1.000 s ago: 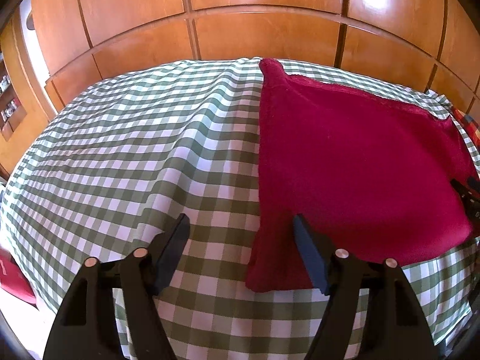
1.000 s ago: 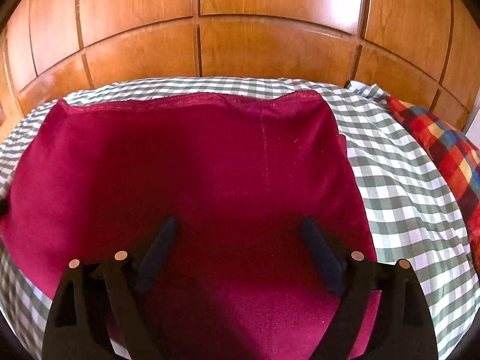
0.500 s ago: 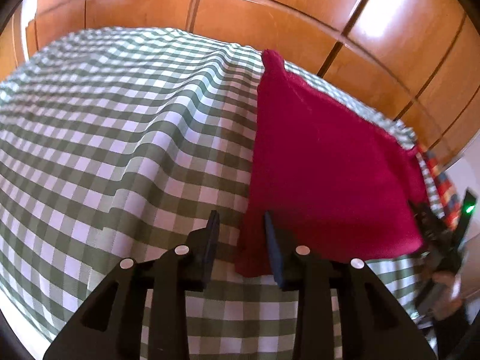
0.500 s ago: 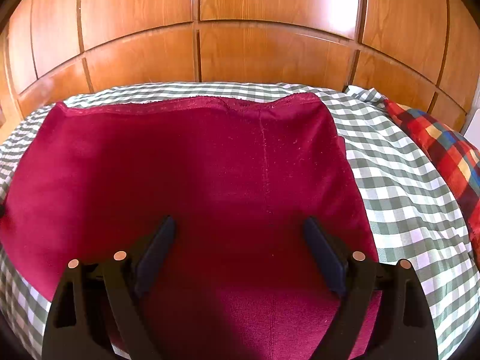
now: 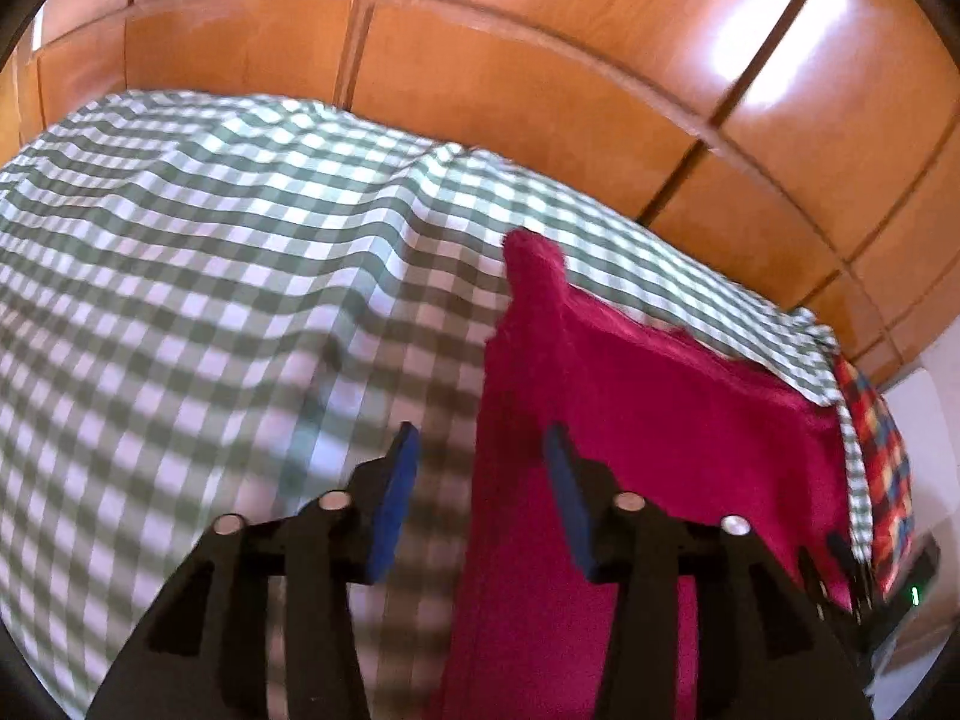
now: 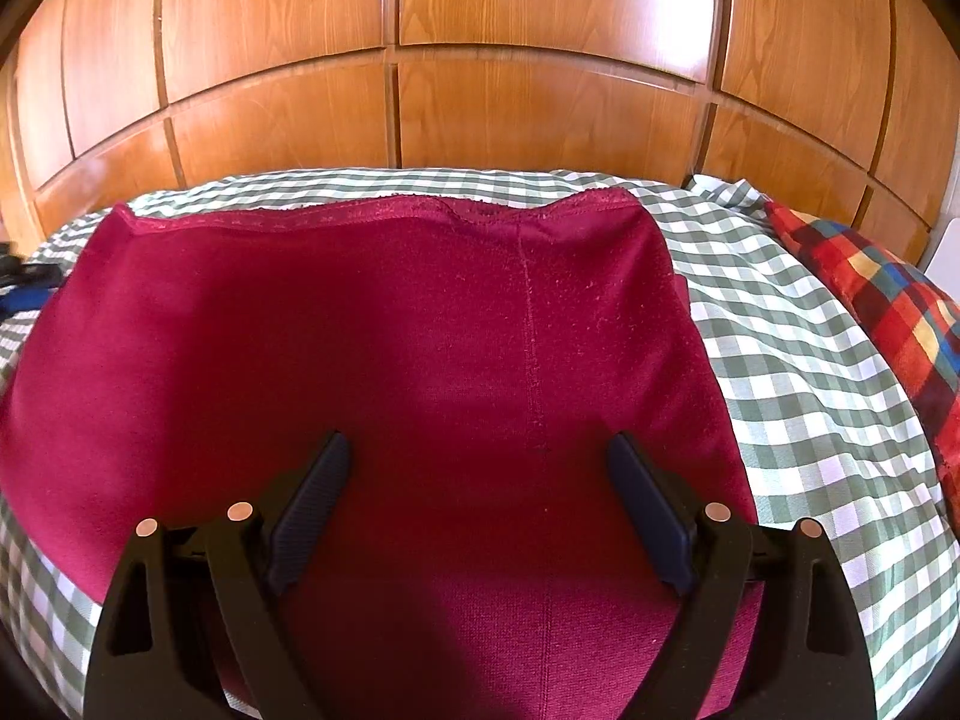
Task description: Fold small clothes
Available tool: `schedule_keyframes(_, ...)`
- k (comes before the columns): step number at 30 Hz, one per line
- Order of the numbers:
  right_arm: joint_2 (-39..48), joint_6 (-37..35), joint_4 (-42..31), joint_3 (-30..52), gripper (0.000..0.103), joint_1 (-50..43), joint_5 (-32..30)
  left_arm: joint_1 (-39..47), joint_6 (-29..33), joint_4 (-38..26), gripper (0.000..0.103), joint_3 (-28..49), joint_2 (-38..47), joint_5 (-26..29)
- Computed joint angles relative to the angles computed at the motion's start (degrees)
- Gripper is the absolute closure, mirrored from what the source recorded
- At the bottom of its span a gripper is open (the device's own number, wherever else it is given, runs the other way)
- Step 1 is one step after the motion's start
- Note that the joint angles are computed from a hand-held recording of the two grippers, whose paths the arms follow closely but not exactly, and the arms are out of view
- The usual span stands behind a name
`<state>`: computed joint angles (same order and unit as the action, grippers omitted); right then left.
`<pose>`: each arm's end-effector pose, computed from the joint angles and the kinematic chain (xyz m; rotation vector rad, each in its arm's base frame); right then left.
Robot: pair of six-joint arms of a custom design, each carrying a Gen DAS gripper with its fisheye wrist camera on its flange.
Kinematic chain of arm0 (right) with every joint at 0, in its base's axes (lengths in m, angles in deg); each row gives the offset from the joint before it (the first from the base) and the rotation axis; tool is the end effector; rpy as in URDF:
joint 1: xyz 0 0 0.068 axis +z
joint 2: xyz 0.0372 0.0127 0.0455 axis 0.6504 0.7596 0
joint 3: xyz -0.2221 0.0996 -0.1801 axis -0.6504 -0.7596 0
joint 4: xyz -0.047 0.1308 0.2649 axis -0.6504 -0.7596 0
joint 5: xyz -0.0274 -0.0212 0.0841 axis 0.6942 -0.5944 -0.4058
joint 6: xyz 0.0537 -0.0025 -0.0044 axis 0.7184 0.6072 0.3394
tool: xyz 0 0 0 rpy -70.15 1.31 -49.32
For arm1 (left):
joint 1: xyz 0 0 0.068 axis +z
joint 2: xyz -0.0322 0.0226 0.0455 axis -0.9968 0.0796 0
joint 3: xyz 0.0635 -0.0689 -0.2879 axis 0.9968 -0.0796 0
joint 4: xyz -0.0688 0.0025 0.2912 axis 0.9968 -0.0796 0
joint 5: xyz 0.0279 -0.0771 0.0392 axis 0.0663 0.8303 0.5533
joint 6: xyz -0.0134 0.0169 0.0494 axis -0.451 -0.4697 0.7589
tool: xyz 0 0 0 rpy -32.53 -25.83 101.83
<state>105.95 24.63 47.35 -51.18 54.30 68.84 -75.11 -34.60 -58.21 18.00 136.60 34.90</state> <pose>0.1987 0.0481 0.1146 -0.2643 2.3215 0.1103 0.1888 0.0277 0.1424 -0.5458 2.4400 -0.2889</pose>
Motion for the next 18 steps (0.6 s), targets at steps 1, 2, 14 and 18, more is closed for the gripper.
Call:
schedule_keyframes(1,0.05,0.01,0.1,-0.03,0.016,0.0,0.01,-0.1,-0.39,2.09,0.08,1.38,4.33,-0.15)
schedule_keyframes(2,0.09,0.03,0.17,-0.04,0.016,0.02,0.01,-0.31,-0.78,3.59,0.083,2.52,7.62,-0.73)
schedule_keyframes(14,0.1,0.15,-0.1,0.2,0.016,-0.18,-0.36,-11.58,-6.39,0.71,0.055,0.63,2.44,-21.44)
schedule_keyframes(18,0.27,0.3,-0.25,0.35,0.016,-0.01,-0.12,-24.85,-11.85,-6.18,0.038,-2.71,-11.99,-28.7)
